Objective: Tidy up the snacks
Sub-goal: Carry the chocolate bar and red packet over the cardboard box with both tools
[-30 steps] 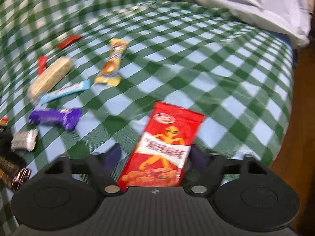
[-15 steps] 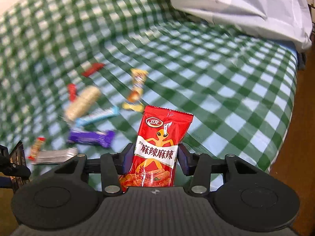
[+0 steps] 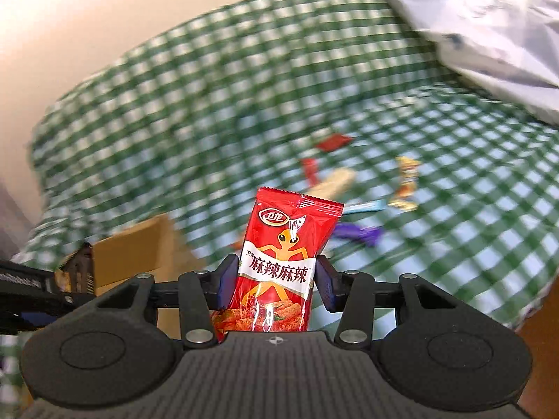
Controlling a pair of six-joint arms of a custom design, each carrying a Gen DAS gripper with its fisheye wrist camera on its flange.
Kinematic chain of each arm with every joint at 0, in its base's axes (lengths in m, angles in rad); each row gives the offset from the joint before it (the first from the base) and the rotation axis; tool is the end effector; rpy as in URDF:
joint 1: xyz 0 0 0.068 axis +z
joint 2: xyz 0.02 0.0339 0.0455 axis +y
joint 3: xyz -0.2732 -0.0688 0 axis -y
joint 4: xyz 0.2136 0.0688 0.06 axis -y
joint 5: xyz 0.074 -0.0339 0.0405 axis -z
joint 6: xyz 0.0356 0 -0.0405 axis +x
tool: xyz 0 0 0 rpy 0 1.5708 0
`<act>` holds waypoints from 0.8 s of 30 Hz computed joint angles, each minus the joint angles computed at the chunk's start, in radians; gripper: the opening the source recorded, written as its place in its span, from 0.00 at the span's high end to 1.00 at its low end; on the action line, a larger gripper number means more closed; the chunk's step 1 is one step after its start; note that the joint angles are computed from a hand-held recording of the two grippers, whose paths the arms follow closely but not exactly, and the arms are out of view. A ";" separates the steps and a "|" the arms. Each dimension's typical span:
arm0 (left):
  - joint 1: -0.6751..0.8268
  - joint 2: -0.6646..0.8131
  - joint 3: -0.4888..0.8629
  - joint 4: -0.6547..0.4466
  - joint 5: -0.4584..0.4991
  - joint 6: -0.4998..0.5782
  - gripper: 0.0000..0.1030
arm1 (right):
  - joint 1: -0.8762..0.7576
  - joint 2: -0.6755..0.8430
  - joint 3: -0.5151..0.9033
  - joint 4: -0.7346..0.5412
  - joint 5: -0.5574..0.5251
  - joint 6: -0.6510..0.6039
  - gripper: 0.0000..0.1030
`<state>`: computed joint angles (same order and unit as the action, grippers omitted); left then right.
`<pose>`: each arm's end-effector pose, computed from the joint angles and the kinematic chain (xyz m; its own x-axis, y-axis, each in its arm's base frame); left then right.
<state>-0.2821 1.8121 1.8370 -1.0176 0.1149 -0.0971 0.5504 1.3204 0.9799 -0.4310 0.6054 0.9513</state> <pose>0.3418 -0.1033 0.3525 -0.8333 0.1412 -0.5345 0.2571 0.9549 -0.1485 0.2217 0.1123 0.2914 -0.4121 0.5326 -0.7393 0.4360 0.8277 0.3533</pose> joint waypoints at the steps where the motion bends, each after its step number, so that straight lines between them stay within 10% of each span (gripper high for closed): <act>1: 0.041 -0.040 -0.037 0.004 0.024 0.023 0.58 | 0.036 0.019 0.028 -0.008 0.003 0.009 0.52; 24: 0.455 -0.177 -0.232 0.073 0.236 0.210 0.58 | 0.317 0.433 0.590 -0.317 0.052 0.028 0.52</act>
<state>0.1729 1.6350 1.6053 -0.9443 0.3511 0.1125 0.8677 1.7539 1.5694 -0.7478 0.6573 0.9795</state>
